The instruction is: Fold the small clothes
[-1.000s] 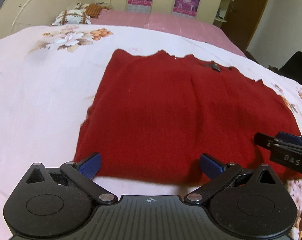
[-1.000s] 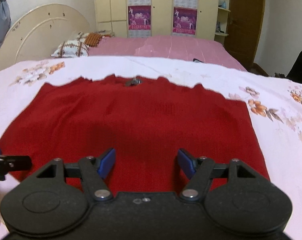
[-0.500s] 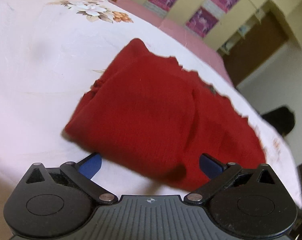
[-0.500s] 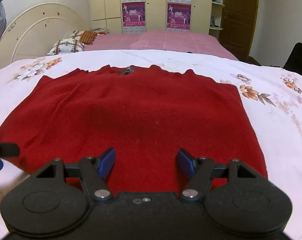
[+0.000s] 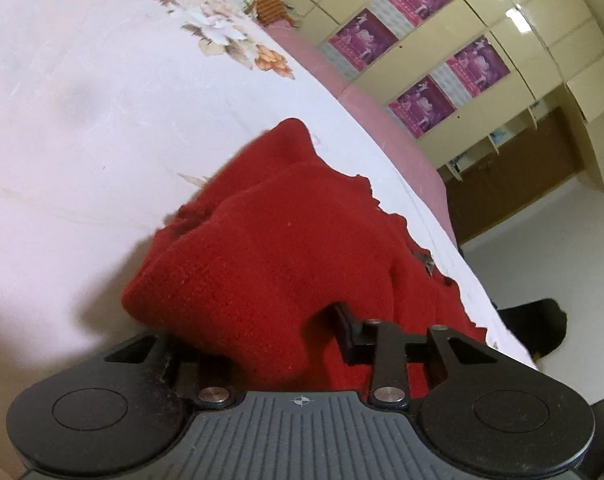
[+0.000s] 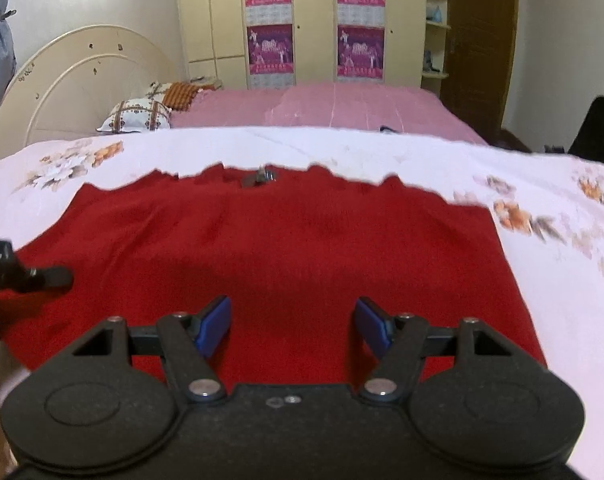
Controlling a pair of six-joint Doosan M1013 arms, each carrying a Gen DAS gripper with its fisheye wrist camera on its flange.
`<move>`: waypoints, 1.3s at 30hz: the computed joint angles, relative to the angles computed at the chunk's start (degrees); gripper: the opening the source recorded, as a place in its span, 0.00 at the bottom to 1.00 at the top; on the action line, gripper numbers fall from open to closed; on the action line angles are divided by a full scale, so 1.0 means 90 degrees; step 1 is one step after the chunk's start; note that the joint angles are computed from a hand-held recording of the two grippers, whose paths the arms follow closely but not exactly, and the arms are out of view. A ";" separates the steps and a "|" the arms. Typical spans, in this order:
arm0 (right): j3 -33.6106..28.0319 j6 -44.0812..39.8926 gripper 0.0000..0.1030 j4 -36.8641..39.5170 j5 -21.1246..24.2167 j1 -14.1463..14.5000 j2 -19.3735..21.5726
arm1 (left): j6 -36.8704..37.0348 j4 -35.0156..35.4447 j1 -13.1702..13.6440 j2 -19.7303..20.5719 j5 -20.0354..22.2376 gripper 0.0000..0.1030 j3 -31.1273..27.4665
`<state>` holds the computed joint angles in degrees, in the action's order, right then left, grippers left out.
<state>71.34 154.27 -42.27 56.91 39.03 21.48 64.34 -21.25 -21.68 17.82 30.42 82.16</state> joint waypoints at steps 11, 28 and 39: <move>-0.0298 -0.0317 0.66 -0.0368 0.0087 -0.0051 0.0435 | 0.0886 0.0200 -0.0101 -0.0155 -0.0261 0.13 -0.0047; 0.1721 0.2585 0.63 -0.0817 0.0101 -0.0241 -0.1337 | 0.5413 -0.1273 -0.1249 0.0464 0.1220 0.13 -0.1327; 0.2382 0.3695 0.68 -0.0806 -0.0621 -0.0244 -0.1979 | 0.5391 -0.0686 -0.1180 -0.0160 0.1136 1.00 -0.0784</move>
